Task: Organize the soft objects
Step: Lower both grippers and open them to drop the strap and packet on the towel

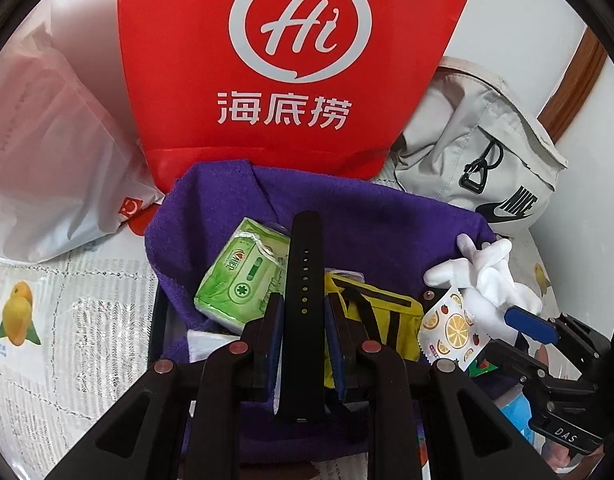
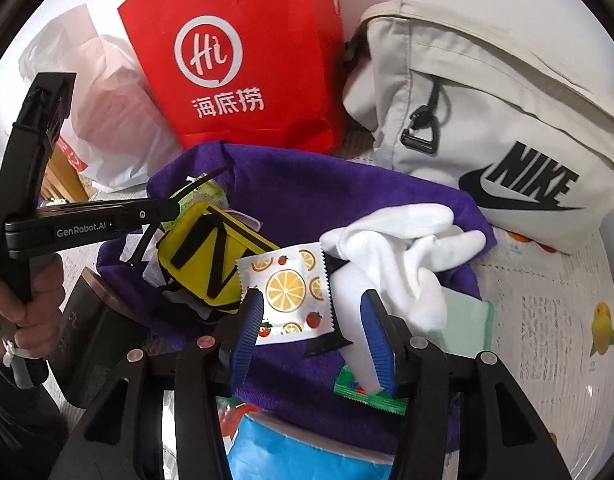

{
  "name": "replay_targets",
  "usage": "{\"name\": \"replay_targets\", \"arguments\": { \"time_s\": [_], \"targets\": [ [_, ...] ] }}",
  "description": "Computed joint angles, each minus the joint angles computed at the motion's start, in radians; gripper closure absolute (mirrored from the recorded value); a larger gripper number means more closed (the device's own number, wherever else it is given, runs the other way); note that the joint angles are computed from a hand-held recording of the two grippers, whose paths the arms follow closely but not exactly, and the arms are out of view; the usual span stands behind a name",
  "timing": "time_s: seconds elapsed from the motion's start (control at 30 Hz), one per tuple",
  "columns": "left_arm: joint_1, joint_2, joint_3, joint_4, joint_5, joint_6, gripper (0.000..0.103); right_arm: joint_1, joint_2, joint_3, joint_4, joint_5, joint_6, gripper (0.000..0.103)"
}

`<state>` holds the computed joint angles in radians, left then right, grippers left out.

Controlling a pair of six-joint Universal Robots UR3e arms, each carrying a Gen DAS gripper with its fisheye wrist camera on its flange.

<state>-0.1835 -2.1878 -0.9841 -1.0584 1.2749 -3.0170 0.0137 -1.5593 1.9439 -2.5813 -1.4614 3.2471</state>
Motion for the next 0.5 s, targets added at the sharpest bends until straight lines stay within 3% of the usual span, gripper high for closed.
{"name": "replay_targets", "arguments": {
  "time_s": [0.17,0.3,0.5],
  "targets": [
    [0.002,-0.011,0.037,-0.048,-0.007,-0.008,0.08,0.01,-0.018,0.011,0.014,-0.014,0.0,0.053],
    [-0.001,-0.005,0.037,-0.044,-0.002,-0.006,0.055,0.02,-0.027,0.01,0.022,-0.026,0.004,0.053],
    [-0.005,0.022,0.032,-0.06,-0.005,-0.005,0.04,0.025,-0.046,0.014,0.041,-0.041,0.017,0.053]
  ]
}}
